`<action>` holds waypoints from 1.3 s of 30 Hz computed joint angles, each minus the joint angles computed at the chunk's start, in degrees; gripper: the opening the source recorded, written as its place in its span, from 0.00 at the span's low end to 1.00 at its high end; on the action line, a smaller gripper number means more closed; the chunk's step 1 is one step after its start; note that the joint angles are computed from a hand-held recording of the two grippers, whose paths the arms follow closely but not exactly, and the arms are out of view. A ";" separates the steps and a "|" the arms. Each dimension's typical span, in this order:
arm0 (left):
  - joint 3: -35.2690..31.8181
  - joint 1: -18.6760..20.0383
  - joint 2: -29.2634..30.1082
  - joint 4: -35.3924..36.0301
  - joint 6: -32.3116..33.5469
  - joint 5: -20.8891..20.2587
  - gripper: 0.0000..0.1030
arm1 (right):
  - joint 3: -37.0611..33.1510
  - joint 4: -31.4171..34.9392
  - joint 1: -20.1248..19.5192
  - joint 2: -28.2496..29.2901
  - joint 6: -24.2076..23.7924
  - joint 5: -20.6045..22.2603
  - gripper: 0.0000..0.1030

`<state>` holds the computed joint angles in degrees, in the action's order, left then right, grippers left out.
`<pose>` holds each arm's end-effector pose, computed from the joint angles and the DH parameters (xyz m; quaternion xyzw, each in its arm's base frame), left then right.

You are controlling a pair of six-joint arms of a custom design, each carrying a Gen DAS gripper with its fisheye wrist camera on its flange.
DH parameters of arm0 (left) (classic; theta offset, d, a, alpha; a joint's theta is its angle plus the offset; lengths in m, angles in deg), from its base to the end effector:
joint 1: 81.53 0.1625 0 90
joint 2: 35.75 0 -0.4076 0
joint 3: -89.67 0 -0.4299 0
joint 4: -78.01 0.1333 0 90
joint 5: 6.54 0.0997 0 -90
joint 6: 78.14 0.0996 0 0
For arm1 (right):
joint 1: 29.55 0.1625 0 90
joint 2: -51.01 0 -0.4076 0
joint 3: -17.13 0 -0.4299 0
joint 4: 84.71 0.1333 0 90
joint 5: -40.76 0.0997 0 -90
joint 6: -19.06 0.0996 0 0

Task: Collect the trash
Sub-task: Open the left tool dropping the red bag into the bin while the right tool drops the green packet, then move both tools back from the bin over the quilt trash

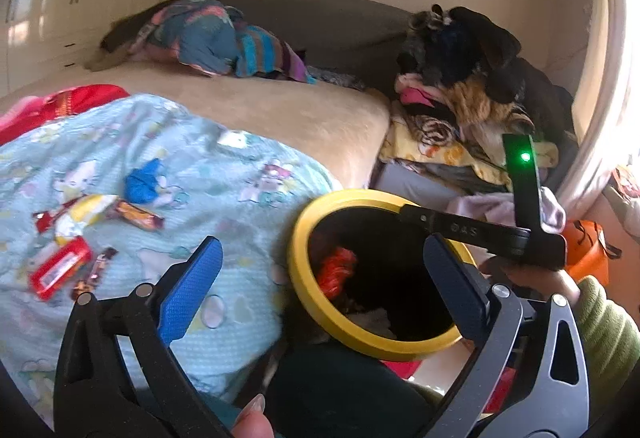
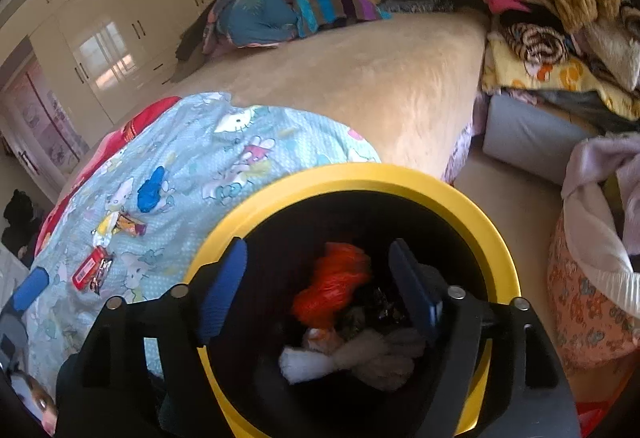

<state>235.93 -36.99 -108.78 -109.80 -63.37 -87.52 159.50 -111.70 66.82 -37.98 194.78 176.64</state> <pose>-0.1625 -0.3689 0.0928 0.4742 0.8510 -0.2250 0.0179 0.0926 -0.2728 0.1049 -0.1319 -0.7983 0.4913 0.3223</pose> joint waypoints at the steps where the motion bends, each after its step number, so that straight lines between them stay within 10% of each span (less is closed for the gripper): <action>1: -0.01 0.14 -0.35 0.06 -0.17 0.12 0.90 | -0.09 -0.38 0.53 0.09 -0.21 0.31 0.72; 39: -0.10 5.36 -11.32 -4.09 1.77 7.72 0.90 | -8.85 -7.22 16.84 13.97 -6.71 3.62 0.83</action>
<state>235.82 -31.62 -120.10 -113.89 -61.60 -79.81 150.65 -118.92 83.66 -24.01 188.07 180.27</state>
